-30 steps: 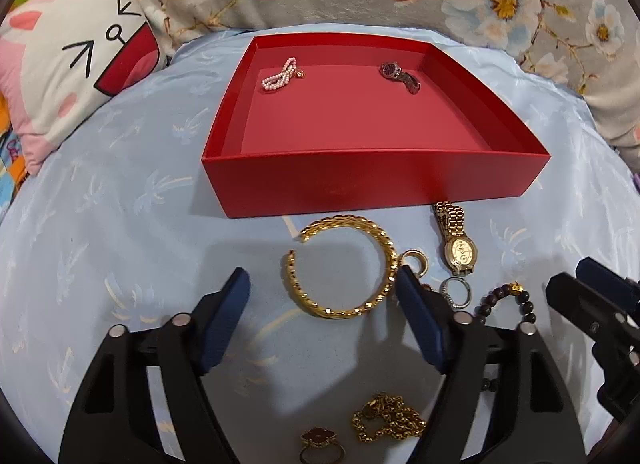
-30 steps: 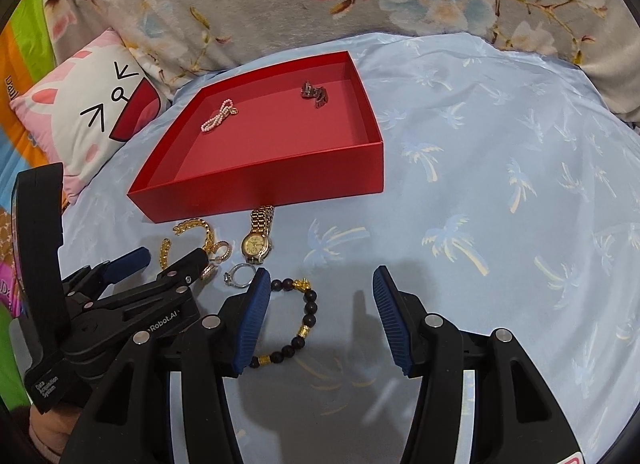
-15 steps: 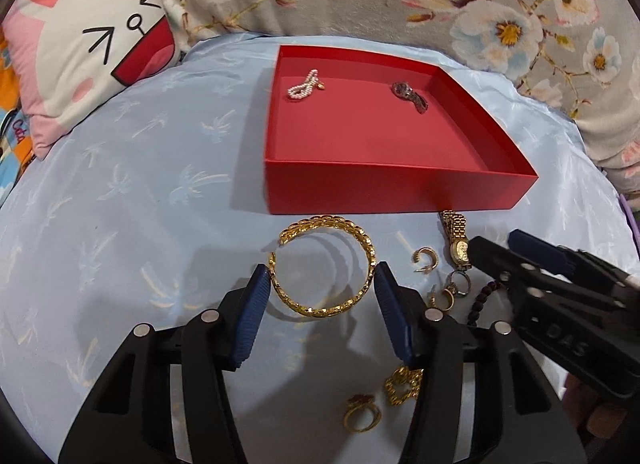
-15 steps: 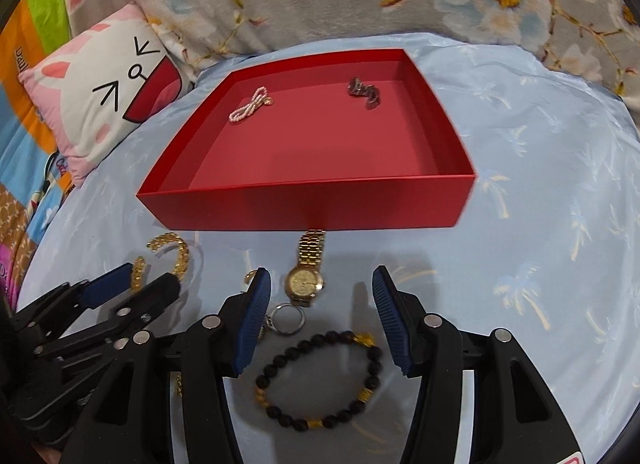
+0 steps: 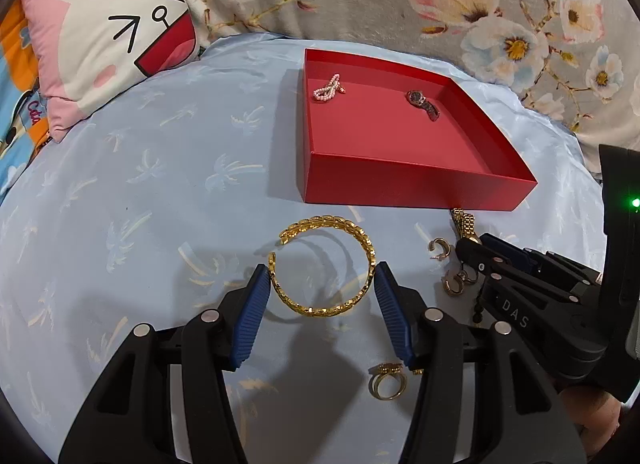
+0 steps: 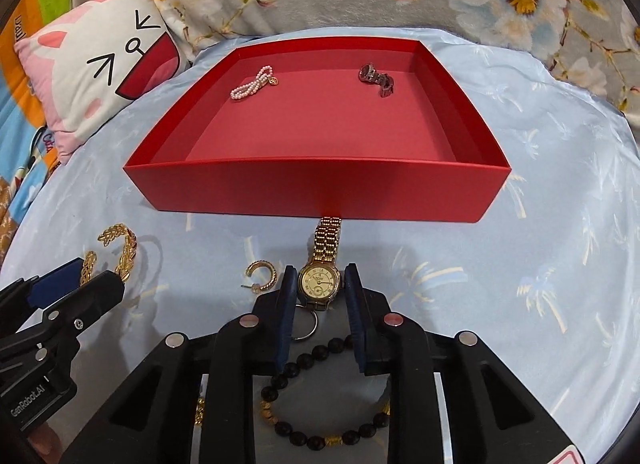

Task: Organize jewelry
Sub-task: 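Carry bangle and gold watch into the red tray and release both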

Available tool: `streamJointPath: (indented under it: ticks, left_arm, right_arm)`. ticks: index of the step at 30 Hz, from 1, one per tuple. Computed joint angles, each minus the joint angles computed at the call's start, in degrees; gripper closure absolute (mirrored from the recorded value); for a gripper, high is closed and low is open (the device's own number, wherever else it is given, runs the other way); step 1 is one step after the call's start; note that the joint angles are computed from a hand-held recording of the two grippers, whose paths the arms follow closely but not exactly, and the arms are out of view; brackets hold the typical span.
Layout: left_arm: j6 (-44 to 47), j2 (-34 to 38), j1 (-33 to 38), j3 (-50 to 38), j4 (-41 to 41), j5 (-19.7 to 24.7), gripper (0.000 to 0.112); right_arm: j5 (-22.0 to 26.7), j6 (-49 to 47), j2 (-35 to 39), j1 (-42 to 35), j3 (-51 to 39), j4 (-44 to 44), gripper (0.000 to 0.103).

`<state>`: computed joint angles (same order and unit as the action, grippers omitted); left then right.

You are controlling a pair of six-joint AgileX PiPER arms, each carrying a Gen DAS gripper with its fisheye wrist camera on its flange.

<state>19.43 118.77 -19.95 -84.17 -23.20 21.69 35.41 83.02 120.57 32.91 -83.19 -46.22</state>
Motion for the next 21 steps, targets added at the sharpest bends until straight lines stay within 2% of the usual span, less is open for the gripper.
streamJointPath:
  ticks: [6, 11, 16, 21]
  left_arm:
    - [-0.9, -2.2, -0.1, 2.5, 1.4, -0.4, 0.06]
    - [-2.2, -4.4, -0.4, 4.8, 2.4, -1.1, 0.06]
    - [-2.5, -5.7, -0.6, 4.2, 2.1, 0.1, 0.06]
    - [-2.6, -4.2, -0.9, -2.6, 2.0, 3.4, 0.06]
  right_arm:
    - [-0.4, 9.5, -6.1, 2.9, 7.2, -5.3, 0.081]
    - [1.2, 12.8, -11.9, 4.8, 11.5, -8.1, 0.081]
    - [1.8, 12.7, -18.1, 4.5, 14.9, -8.9, 0.081]
    - [-0.7, 5.2, -20.5, -0.4, 12.8, -6.1, 0.081]
